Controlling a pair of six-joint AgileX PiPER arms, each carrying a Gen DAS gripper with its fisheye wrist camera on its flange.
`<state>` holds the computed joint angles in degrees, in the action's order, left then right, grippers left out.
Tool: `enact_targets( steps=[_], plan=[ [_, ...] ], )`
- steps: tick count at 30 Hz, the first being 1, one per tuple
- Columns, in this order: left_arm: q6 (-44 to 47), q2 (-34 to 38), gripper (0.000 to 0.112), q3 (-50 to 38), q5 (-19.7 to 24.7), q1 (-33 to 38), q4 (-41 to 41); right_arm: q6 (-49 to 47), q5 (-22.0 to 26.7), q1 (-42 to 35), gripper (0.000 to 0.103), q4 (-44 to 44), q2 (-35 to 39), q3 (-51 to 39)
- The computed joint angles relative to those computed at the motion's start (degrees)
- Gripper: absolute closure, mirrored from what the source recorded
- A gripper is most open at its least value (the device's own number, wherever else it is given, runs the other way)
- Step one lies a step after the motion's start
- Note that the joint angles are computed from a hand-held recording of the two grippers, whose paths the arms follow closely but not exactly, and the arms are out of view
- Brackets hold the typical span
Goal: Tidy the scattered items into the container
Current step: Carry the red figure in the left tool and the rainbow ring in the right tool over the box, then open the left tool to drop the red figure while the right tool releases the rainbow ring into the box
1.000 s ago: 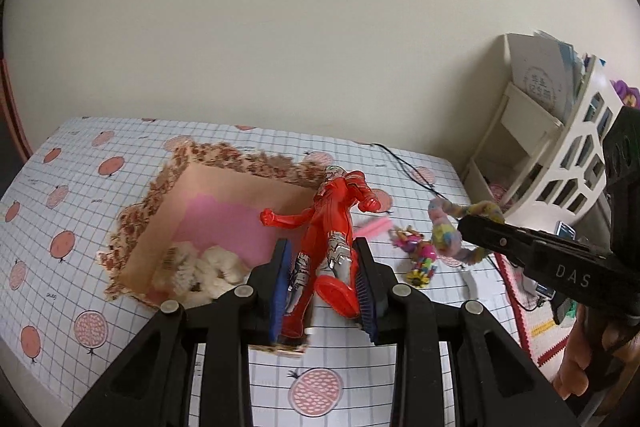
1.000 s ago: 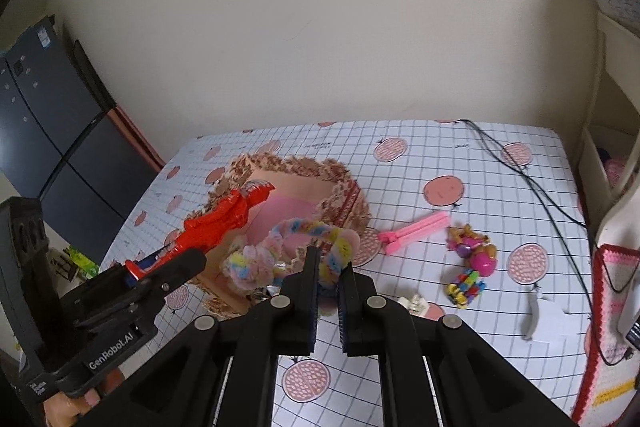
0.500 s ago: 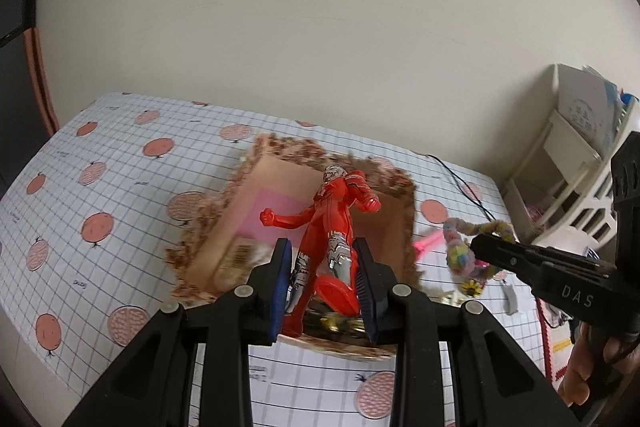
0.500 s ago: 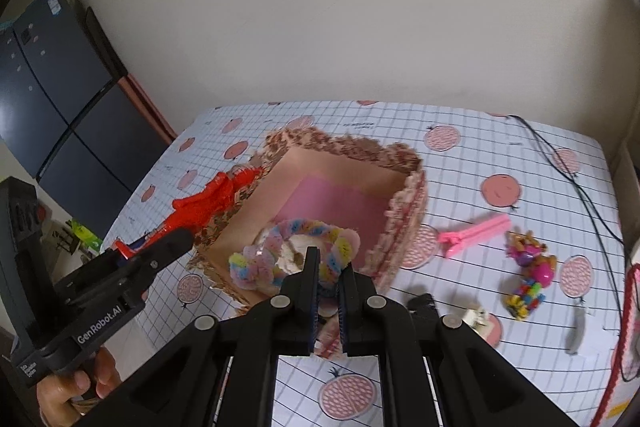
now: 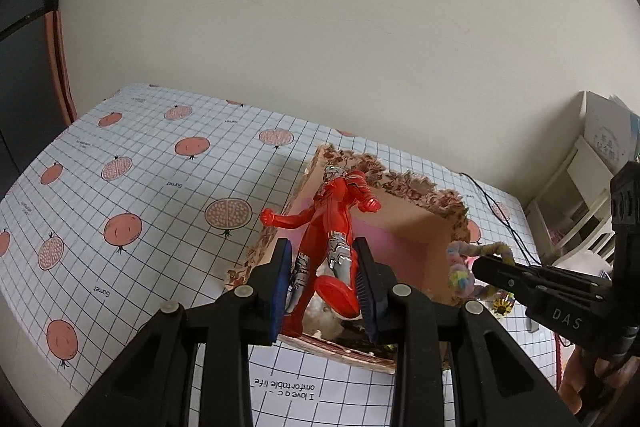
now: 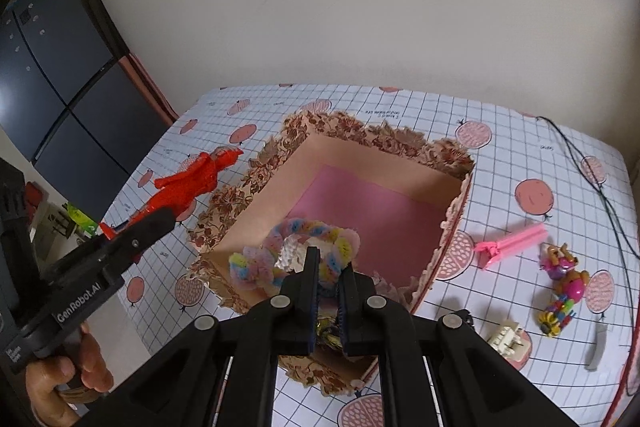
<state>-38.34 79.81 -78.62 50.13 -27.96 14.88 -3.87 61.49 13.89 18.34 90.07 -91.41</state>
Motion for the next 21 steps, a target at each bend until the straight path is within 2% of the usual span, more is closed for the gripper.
enact_targets(
  steps=[8, 16, 21],
  plan=[
    [2.7, 1.7, 0.080, 4.4, -3.1, 1.9, -4.3, 0.6, -0.8, 0.7, 0.095, -1.3, 2.9, 2.0],
    [3.2, 3.3, 0.080, 6.1, -4.3, 2.2, -5.6, 1.4, -1.0, 1.2, 0.095, -3.0, 4.6, 2.8],
    [3.3, 4.0, 0.080, 6.4, -4.9, 2.3, -5.8, 1.9, -1.0, 1.0, 0.091, -2.6, 5.1, 2.8]
  ],
)
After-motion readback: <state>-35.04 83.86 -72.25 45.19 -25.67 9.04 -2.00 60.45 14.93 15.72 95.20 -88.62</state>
